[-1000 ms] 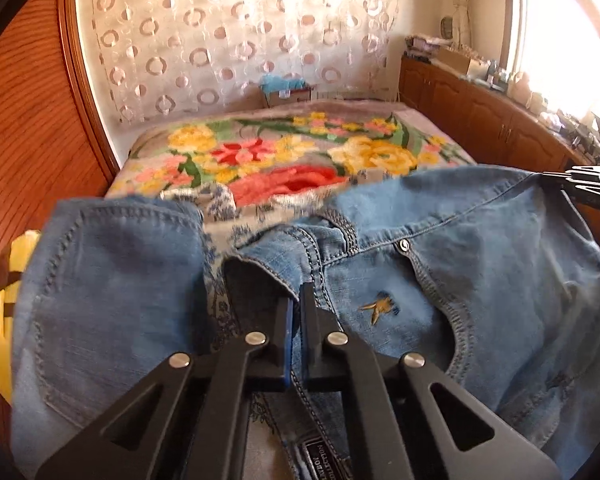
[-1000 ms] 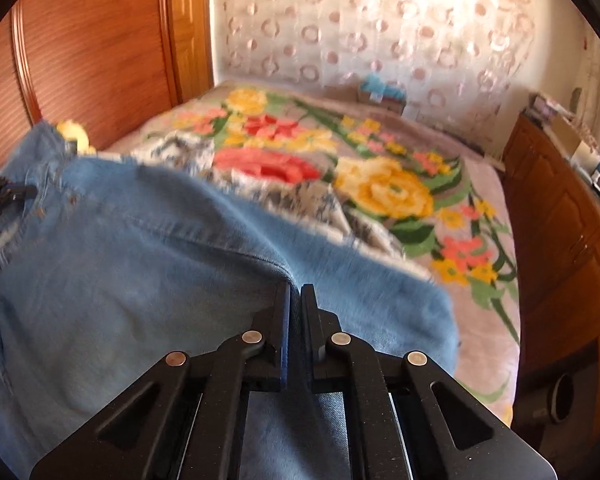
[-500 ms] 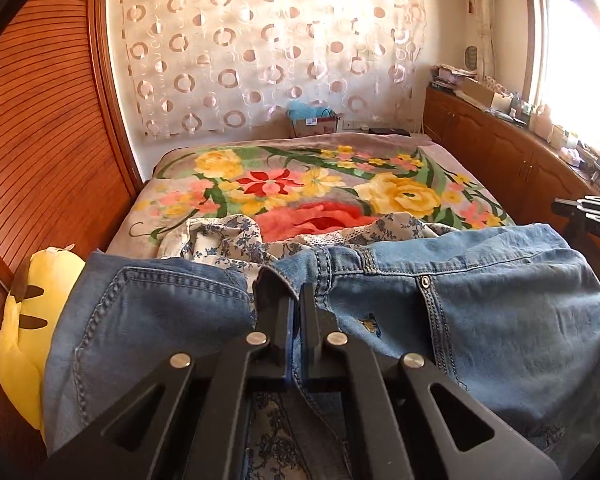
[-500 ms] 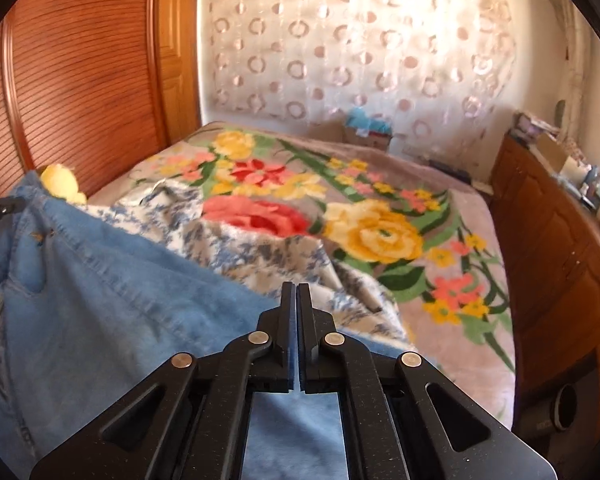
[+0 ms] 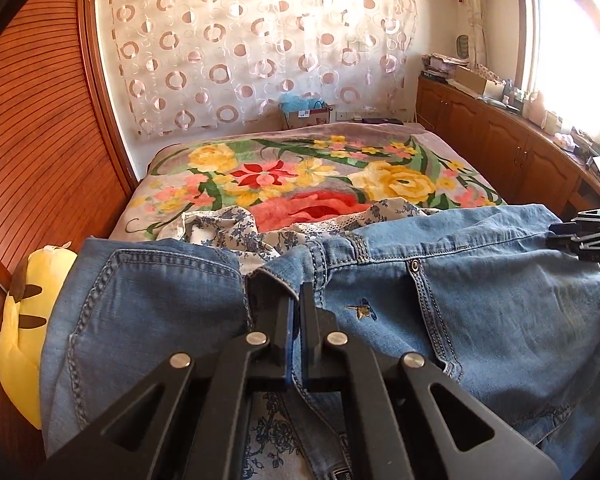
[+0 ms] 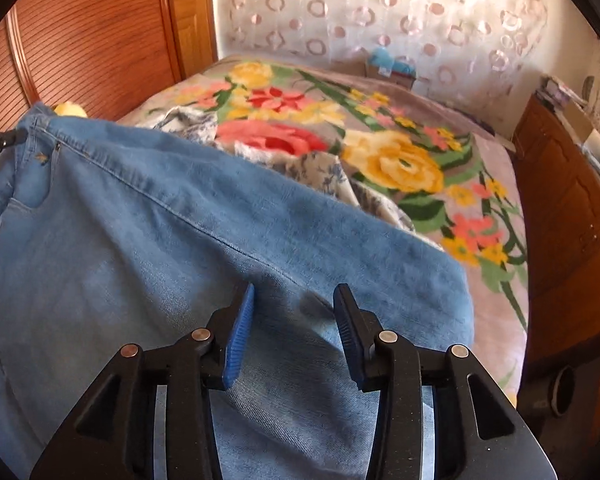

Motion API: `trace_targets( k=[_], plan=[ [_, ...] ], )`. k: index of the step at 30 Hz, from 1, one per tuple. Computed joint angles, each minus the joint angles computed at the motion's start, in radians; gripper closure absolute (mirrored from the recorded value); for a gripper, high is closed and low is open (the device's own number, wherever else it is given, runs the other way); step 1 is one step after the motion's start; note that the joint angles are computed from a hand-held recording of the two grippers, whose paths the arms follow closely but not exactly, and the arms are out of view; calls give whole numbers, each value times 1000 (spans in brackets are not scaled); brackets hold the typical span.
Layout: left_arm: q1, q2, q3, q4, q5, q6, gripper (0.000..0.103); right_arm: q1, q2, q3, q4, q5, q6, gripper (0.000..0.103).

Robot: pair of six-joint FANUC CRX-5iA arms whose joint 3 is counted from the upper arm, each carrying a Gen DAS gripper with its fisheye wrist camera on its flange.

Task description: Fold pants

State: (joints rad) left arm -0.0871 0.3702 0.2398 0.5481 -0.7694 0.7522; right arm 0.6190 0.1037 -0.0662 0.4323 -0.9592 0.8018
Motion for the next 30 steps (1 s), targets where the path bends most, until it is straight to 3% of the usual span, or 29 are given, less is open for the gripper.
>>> trace_targets(
  k=[1, 5, 11, 16, 19, 21, 23, 24, 27, 30],
  plan=[
    [0, 0, 0, 1, -1, 0, 103, 1, -3, -7, 8, 9, 1, 101],
    [-2, 2, 3, -12, 15, 14, 103, 20, -22, -50, 118, 42, -58, 103],
    [-7, -11, -27, -6, 97, 39, 103, 20, -21, -103, 427, 87, -282, 103],
    [-11, 0, -8, -66, 128, 101, 103, 1, 42, -29, 481, 76, -319, 103],
    [-13, 4, 2, -87, 113, 106, 103, -5, 96, 34, 414, 45, -255, 103],
    [-10, -8, -20, -57, 108, 69, 103, -11, 108, 55, 344, 38, -222, 101],
    [-7, -24, -42, -31, 106, 45, 102, -13, 103, 55, 305, 26, -222, 83],
    [-6, -26, -41, -24, 97, 45, 102, -12, 90, 40, 305, 28, -240, 80],
    [3, -48, -65, 34, 64, -1, 96, -2, 44, 6, 292, 33, -250, 77],
    [5, -93, -119, 83, 69, -69, 81, 21, -5, -30, 307, 19, -273, 72]
  ],
)
